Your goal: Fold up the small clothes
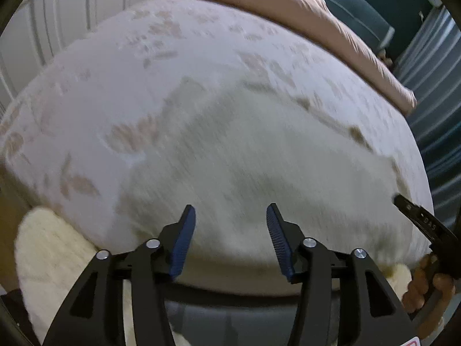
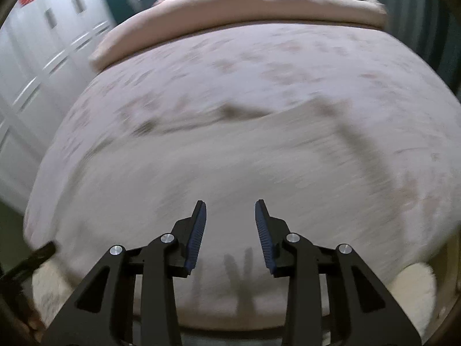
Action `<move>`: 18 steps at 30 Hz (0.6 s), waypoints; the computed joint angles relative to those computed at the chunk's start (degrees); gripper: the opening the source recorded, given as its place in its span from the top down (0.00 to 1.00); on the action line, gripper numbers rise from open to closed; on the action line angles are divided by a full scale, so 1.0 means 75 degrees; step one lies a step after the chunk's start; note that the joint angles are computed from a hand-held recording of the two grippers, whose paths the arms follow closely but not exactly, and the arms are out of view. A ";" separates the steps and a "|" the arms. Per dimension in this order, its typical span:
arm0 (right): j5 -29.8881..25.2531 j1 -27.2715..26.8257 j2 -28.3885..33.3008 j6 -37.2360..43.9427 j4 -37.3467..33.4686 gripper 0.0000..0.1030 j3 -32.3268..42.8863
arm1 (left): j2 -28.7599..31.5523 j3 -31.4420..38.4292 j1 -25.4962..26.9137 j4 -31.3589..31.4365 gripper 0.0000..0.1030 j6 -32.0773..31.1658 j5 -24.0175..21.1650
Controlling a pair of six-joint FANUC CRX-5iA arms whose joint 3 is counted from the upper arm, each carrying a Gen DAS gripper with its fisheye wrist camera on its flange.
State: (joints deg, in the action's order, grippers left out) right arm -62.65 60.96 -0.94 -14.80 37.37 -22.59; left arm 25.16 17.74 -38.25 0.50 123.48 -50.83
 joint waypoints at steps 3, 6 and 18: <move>-0.0344 -0.0476 -0.0322 -0.0257 0.0177 0.60 -0.0287 | 0.0369 0.0478 0.0272 0.0249 0.43 -0.0293 0.0092; -0.0247 -0.1111 -0.0530 -0.0068 0.0285 0.47 -0.0516 | 0.1201 0.1652 0.0432 0.0332 0.39 -0.0617 -0.0196; 0.2145 -0.2486 -0.0851 -0.0172 0.0439 0.93 -0.1332 | 0.3243 0.4013 0.0895 0.1569 0.92 -0.1377 -0.0596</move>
State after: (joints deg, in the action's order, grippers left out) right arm -46.57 42.31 -7.32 -16.09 40.67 -32.58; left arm 49.48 47.83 -31.53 12.27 113.16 -55.29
